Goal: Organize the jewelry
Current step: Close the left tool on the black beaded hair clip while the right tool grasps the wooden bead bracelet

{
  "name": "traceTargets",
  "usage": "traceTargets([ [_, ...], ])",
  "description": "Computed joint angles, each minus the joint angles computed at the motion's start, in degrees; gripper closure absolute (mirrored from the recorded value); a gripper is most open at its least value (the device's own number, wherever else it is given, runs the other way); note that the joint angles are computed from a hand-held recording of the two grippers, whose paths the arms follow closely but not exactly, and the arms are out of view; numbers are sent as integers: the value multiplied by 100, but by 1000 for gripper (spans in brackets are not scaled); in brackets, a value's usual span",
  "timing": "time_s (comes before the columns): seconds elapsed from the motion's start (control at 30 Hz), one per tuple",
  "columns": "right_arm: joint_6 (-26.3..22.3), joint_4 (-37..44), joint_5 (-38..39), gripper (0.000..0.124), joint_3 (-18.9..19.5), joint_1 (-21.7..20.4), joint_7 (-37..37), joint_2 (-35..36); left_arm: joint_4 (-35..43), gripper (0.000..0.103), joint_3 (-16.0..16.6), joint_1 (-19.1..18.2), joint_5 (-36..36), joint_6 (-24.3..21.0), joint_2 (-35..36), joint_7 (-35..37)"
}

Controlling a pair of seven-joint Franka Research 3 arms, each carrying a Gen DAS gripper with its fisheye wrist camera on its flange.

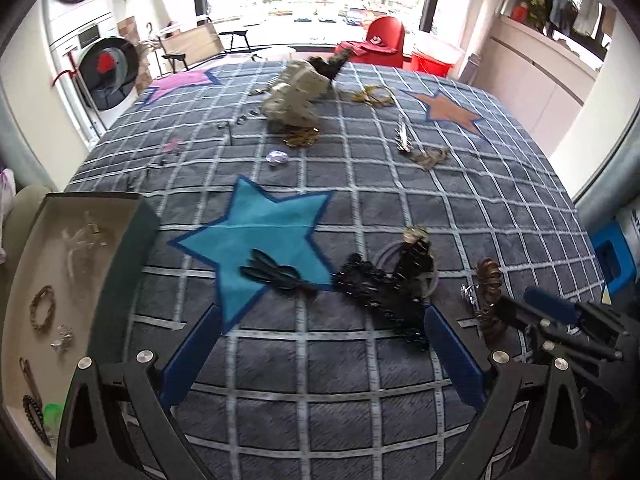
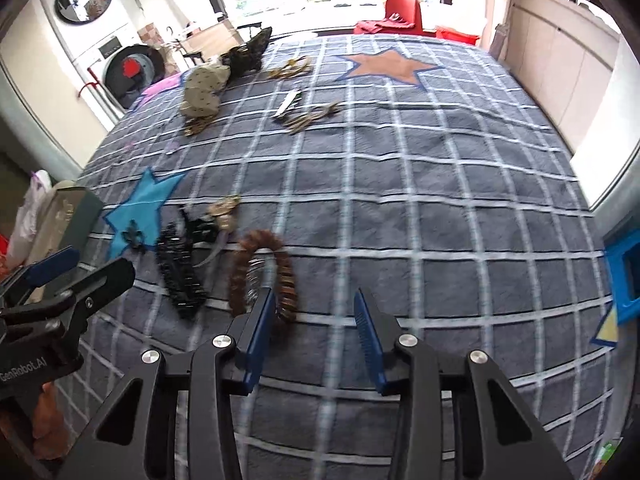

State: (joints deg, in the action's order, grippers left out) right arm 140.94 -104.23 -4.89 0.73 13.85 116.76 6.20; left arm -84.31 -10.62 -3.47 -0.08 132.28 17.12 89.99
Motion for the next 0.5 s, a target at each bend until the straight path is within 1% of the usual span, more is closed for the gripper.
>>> traceTargets([
  [0.1, -7, -84, -204, 79, -64, -39, 102, -63, 84, 1, -18, -67, 37, -91, 81, -97],
  [0.23, 40, -220, -318, 79, -93, -123, 141, -162, 301, 2, 18, -183, 205, -362, 256, -450],
  [0.27, 64, -268, -352, 79, -97, -144, 156, -195, 362, 8, 27, -207, 233, -434, 303, -561],
  [0.3, 93, -323, -380, 79, -101, -167, 170, -233, 446, 11, 41, -243, 294, -541, 360, -675],
  [0.33, 127, -374, -374, 79, -100, -192, 164, -265, 508, 11, 47, -264, 339, -620, 403, -751],
  [0.5, 265, -553, -127, 79, -75, -308, -13, -388, 662, 12, 79, -411, 629, -729, 505, -1187],
])
